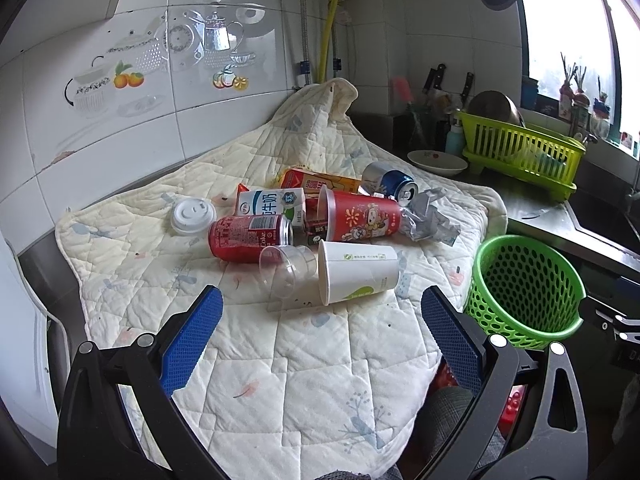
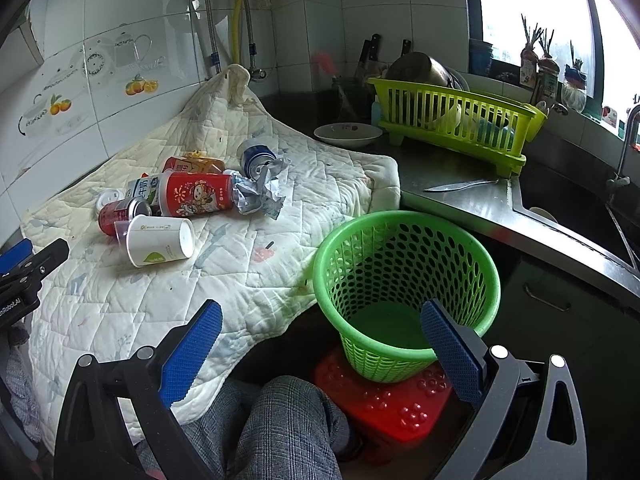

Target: Collect trash

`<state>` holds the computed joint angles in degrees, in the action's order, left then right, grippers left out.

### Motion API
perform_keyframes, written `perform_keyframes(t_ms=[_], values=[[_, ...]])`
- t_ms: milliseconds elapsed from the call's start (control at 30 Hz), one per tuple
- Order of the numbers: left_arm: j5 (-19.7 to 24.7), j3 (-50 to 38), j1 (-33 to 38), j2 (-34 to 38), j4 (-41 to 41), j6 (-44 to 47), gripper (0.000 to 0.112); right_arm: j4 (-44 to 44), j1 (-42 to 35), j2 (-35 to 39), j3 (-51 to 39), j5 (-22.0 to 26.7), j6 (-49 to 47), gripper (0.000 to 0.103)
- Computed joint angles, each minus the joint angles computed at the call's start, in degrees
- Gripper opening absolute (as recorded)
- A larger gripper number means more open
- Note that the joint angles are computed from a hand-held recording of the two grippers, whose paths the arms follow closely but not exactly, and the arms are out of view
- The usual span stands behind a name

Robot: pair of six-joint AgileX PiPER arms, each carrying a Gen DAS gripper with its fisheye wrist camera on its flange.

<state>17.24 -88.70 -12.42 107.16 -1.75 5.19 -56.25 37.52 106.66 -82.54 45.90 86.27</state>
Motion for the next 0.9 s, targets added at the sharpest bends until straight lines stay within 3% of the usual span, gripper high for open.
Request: perform_keyframes(t_ms=[900], values=[[0.96, -1.73, 0.62, 1.27, -1.38, 0.62, 0.098, 0.41, -0.43, 1.19, -1.19, -0.56, -0.45, 0.097]])
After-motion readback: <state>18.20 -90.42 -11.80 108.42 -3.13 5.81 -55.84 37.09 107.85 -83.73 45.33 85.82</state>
